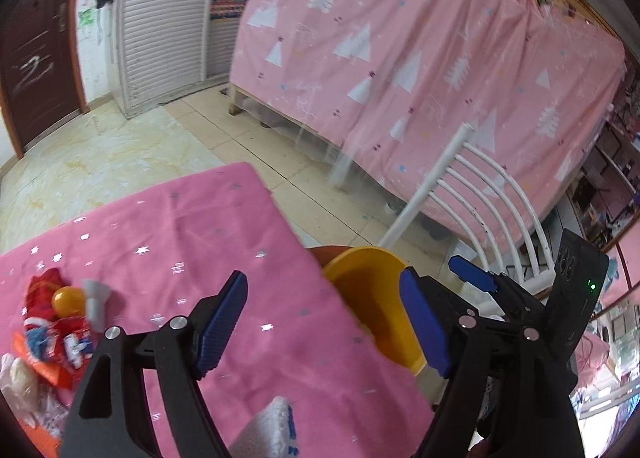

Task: Collect trash
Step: 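Carry sock and black cloth to the yellow bin and release both, then grasp the white tissue with the left tool while the right tool grasps the red Hello Kitty bag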

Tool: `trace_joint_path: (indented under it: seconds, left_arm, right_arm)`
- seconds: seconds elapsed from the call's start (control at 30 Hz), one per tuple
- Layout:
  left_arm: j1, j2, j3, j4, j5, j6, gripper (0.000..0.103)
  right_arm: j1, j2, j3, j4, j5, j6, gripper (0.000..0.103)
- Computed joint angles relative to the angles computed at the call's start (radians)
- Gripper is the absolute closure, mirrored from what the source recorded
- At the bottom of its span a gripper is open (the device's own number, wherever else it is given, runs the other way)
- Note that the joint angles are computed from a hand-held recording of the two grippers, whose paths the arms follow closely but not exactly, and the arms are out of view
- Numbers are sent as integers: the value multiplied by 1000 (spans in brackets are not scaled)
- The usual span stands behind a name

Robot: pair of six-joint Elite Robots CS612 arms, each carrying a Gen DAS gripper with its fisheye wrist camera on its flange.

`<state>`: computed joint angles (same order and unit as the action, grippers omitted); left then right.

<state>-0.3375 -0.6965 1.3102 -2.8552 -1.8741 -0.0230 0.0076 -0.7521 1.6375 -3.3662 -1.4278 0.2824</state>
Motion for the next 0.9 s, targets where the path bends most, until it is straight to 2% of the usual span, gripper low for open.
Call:
trace_joint_path:
  seconds: [0.3, 0.63, 0.9]
  left_arm:
    - [60, -29, 52, -58, 39, -23, 30]
    - [127, -57, 98, -119, 147, -41, 27]
    - [178, -52, 98, -111, 218, -66, 26]
  right_arm:
    - [62, 27, -89, 86, 29, -68, 22]
    - [123, 62, -185, 191, 67, -151, 21]
    - [161, 90, -255, 271, 89, -205, 21]
